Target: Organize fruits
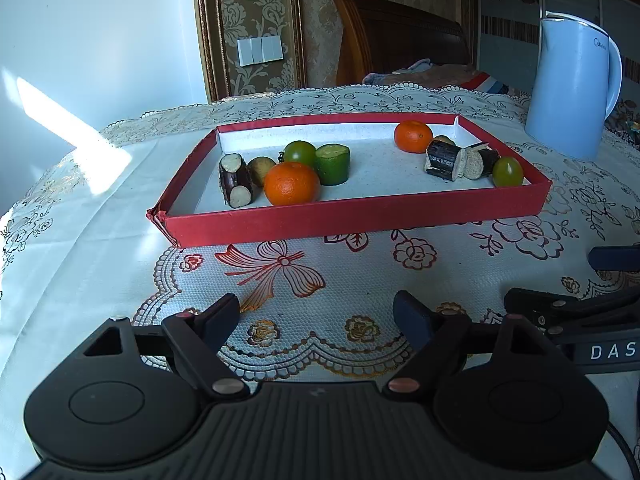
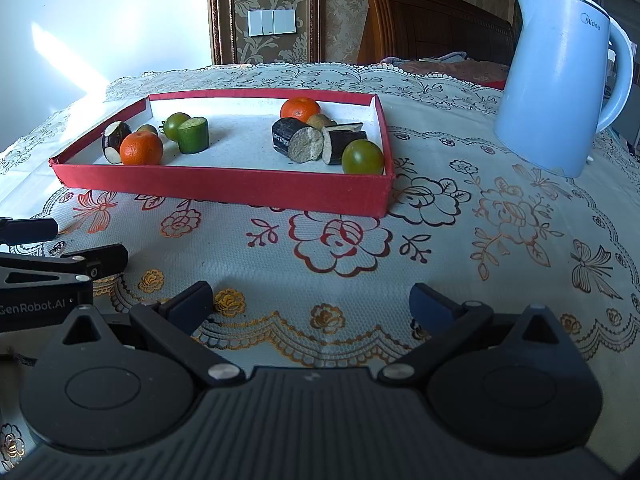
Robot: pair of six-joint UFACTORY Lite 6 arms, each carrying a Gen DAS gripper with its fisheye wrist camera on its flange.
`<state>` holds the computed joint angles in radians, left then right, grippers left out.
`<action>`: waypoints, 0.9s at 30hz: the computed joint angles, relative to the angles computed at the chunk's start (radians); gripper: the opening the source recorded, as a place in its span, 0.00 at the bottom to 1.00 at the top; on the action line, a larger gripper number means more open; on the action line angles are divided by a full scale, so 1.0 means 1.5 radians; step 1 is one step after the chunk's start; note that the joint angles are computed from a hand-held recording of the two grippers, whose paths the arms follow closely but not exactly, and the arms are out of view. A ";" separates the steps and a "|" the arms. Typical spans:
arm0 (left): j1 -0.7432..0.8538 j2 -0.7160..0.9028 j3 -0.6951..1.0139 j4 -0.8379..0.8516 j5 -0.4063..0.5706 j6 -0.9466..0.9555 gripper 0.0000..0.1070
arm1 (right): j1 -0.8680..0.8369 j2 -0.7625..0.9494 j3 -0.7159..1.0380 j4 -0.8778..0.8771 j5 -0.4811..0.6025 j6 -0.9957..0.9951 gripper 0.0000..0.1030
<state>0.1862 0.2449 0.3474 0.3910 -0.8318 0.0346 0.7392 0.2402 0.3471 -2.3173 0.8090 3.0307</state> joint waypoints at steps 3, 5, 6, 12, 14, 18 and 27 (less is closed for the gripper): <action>0.000 0.000 -0.001 0.000 0.000 -0.001 0.79 | 0.000 0.000 0.000 -0.001 0.000 0.000 1.00; 0.004 0.001 0.001 0.006 0.001 -0.005 0.79 | 0.000 0.000 0.000 -0.001 0.000 0.000 1.00; 0.004 0.003 0.004 0.008 0.003 -0.008 0.80 | 0.000 0.000 0.000 -0.001 0.000 0.000 1.00; 0.002 0.006 0.009 0.006 0.008 -0.011 0.82 | 0.000 0.001 0.001 0.000 0.000 0.001 1.00; 0.000 0.007 0.011 0.001 0.010 -0.011 0.84 | 0.000 0.001 0.001 -0.001 0.000 0.000 1.00; -0.002 0.010 0.018 -0.001 0.018 -0.019 0.86 | 0.000 0.002 0.001 -0.001 0.001 0.001 1.00; 0.000 0.012 0.021 0.003 0.019 -0.022 0.87 | -0.002 0.001 0.000 -0.003 0.000 0.001 1.00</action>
<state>0.1862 0.2635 0.3785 0.3948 -0.8038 0.0021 0.7362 0.2414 0.3471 -2.3217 0.8097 3.0326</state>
